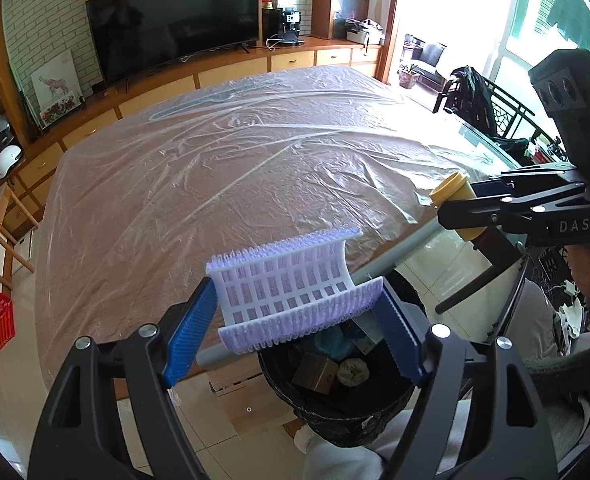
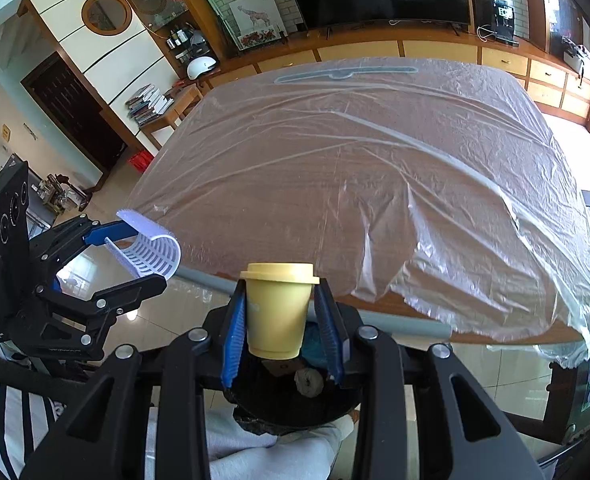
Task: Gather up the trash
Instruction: 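Carry the yellow cup and roller with both tools over the trash bin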
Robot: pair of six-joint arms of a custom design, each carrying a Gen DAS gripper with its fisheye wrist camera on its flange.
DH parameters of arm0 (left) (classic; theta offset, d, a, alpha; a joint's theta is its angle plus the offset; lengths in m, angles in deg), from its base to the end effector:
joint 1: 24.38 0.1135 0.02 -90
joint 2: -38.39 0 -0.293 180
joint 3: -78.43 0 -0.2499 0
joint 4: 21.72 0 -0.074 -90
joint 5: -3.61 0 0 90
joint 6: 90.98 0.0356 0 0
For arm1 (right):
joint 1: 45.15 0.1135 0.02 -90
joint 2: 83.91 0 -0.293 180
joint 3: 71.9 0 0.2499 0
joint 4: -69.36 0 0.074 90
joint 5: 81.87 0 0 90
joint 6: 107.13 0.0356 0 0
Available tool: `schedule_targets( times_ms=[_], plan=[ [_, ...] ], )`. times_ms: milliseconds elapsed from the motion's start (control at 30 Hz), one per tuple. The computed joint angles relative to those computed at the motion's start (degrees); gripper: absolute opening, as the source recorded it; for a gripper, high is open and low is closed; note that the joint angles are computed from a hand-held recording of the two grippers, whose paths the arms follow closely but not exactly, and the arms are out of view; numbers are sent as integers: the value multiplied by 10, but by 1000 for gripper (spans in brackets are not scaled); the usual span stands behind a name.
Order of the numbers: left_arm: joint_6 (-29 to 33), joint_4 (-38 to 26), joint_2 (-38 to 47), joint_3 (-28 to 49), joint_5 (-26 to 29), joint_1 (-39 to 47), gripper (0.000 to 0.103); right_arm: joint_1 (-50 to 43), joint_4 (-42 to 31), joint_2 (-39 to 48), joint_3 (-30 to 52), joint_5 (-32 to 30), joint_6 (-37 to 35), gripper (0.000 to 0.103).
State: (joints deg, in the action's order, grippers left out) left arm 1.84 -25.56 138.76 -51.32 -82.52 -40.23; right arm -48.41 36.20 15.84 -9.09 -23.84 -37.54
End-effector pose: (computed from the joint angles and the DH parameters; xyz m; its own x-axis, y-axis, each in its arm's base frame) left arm 0.2854 -0.0835 0.1214 -0.7616 0.2673 -0.5903 0.3486 0.9369 -0.0256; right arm 0.3054 0.0015 0.1541 -0.8339 -0.2488 -0.4926 -0.4508 0.8220 0.3479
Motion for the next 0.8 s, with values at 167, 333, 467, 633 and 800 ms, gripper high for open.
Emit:
schedule_targets(
  times_ms=[167, 333, 467, 633, 800],
  plan=[
    [12, 1, -14, -22, 7, -12, 79, -4, -13, -11, -22, -1, -24, 33],
    [24, -3, -23, -41, 20, -25, 79, -5, -24, -15, -42, 4, -55, 33],
    [38, -4, -20, -51, 31, -38, 79, 0, -26, -10, -55, 13, -66, 33],
    [46, 4, 15, -51, 38, -53, 79, 10, -5, 13, -66, 28, -62, 33],
    [47, 23, 70, -42, 34, -61, 79, 24, 36, 46, -86, 50, -54, 33]
  ],
)
